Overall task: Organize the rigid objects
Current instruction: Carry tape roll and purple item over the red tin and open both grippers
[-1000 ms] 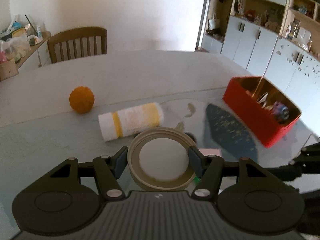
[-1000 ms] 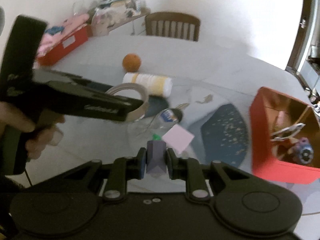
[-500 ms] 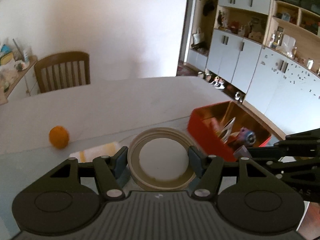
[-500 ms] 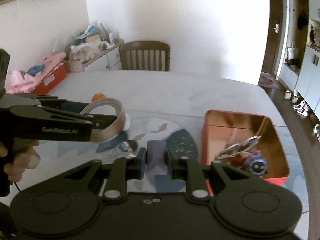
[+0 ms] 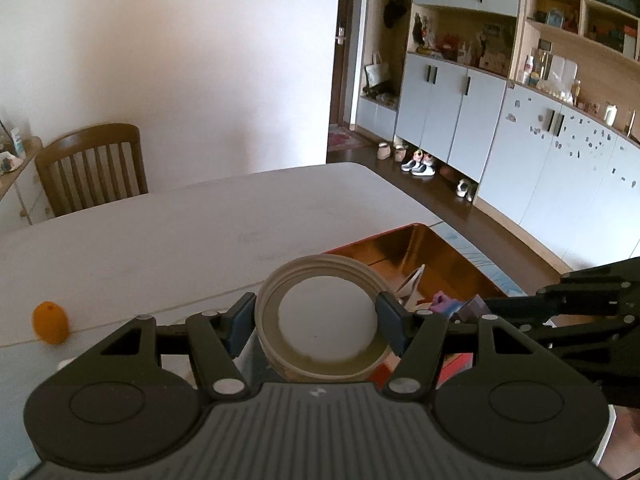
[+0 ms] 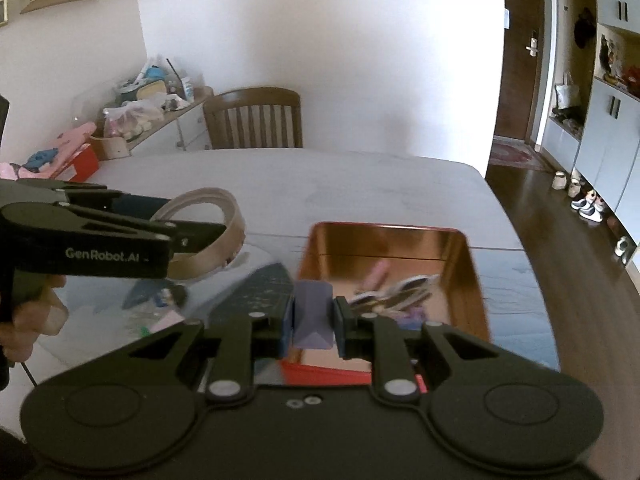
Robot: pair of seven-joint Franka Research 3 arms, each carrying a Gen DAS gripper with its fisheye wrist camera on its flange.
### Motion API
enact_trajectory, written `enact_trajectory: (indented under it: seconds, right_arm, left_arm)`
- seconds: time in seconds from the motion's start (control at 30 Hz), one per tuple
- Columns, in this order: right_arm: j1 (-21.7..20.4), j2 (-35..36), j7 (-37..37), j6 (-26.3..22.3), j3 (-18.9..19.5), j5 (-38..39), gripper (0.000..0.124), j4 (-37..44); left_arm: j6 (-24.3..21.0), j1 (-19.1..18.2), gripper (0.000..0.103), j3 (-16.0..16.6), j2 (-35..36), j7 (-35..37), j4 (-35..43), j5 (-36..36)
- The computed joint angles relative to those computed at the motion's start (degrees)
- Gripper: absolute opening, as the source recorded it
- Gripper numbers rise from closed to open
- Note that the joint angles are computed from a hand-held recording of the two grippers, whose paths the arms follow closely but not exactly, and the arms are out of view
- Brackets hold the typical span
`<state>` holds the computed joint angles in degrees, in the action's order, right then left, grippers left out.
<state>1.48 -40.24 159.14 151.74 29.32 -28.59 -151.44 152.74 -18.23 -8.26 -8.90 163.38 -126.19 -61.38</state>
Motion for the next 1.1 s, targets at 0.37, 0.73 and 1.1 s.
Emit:
enact_trajectory:
  seconds: [0.37, 0.73, 1.1]
  right_arm:
    - [-0.9, -4.4, -11.4, 4.1, -7.9, 4.3, 0.02, -7.5]
    - [-4.9, 0.4, -23.9, 8.9, -9.4, 8.4, 0.02, -8.3]
    - [-5.5, 5.5, -32.9, 10.9, -10.6, 11.0, 0.02, -7.1]
  left_arm:
    - [10.0, -2.6, 0.064, -6.0, 8.4, -12.3, 3.9, 10.4]
    - [15.3, -2.2, 0.064, -9.7, 18.2, -34.8, 9.5, 36.3]
    - [13.9, 0.5, 0.064, -12.8, 23.7, -46.5, 13.8, 49.4]
